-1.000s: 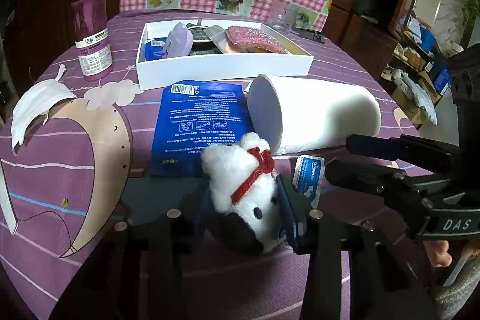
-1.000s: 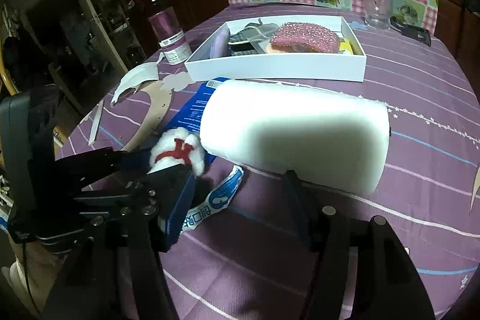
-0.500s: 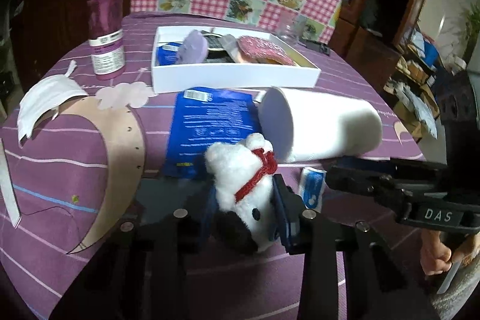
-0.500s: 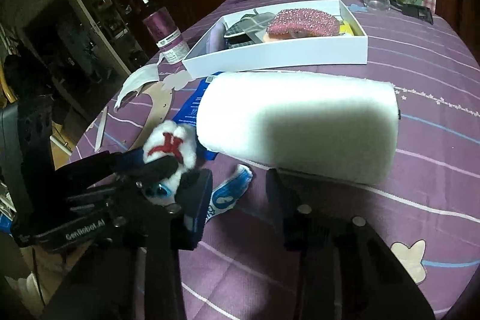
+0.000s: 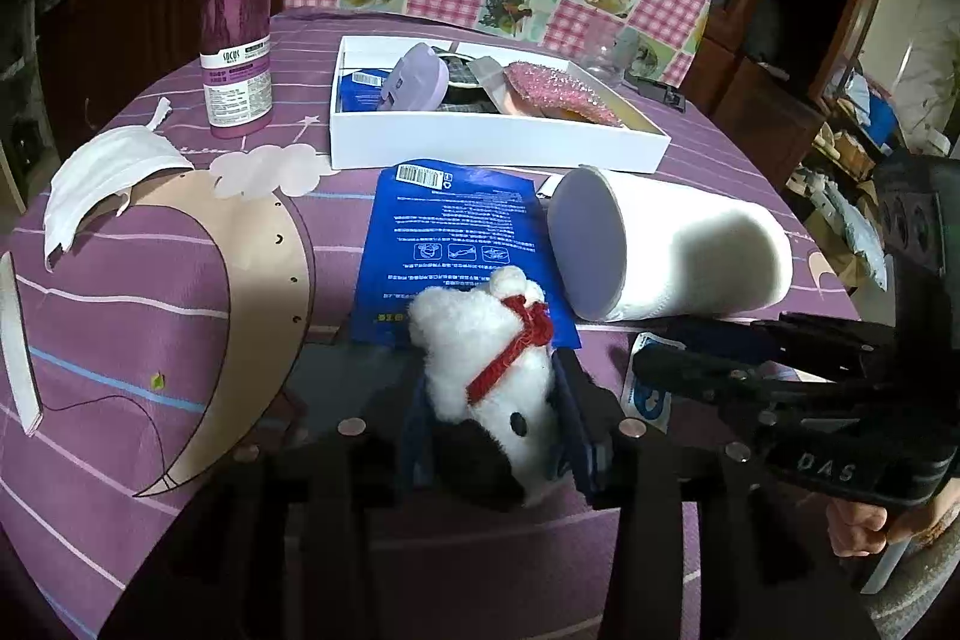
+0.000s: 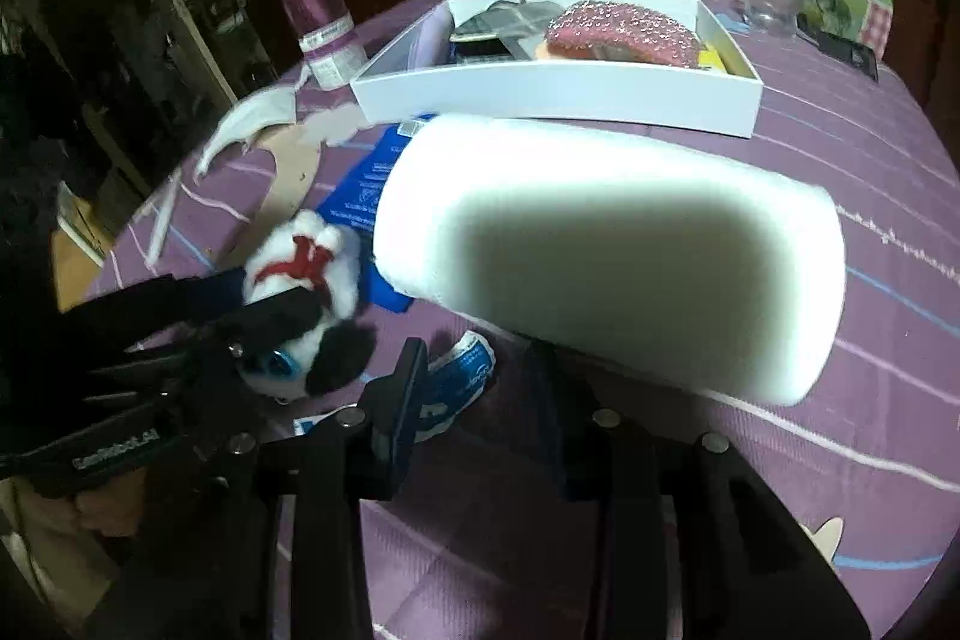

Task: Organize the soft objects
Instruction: 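Hold the plush dog with the left gripper while the right gripper grasps the blue-white tube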

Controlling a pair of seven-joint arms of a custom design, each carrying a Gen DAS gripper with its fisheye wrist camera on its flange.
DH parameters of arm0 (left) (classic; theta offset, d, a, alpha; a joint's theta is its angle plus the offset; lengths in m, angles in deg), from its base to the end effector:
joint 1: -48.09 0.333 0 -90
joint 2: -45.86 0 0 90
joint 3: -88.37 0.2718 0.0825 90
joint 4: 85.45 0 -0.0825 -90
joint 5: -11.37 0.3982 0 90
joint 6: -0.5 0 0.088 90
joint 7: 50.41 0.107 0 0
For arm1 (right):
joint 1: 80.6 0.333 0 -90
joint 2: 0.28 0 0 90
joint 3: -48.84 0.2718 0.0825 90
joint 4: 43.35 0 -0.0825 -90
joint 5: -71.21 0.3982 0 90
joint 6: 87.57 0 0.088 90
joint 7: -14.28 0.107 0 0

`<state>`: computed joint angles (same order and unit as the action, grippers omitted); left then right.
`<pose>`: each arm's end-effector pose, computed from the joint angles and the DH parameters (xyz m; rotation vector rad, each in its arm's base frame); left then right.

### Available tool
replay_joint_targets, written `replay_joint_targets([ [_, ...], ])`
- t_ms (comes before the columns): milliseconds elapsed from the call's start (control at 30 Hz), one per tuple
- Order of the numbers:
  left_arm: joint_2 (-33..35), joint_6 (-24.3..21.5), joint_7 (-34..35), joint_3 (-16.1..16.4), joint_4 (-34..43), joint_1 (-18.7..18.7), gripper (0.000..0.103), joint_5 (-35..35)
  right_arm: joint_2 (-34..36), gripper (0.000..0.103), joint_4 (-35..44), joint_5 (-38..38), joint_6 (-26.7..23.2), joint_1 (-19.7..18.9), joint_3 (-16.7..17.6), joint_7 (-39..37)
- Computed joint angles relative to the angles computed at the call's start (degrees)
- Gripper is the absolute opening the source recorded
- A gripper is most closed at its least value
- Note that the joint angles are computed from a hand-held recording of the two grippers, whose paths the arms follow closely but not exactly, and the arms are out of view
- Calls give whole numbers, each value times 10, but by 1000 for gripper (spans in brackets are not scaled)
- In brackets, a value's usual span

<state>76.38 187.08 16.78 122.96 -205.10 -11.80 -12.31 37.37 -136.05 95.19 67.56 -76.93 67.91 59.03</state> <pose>0.5707 -0.2414 0.2480 -2.0098 1.6302 -0.8967 0.6743 0.2327 0.2583 -2.3121 1.0337 -0.1506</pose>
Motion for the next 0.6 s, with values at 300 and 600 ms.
replay_joint_targets([
  [300,24,-51,-82,79,4,-72,79,46,-10,35,-43,-87,83,6,3,-4],
  [600,-1,-30,-95,18,-5,-6,80,69,-29,9,-83,-109,120,-9,19,-1],
])
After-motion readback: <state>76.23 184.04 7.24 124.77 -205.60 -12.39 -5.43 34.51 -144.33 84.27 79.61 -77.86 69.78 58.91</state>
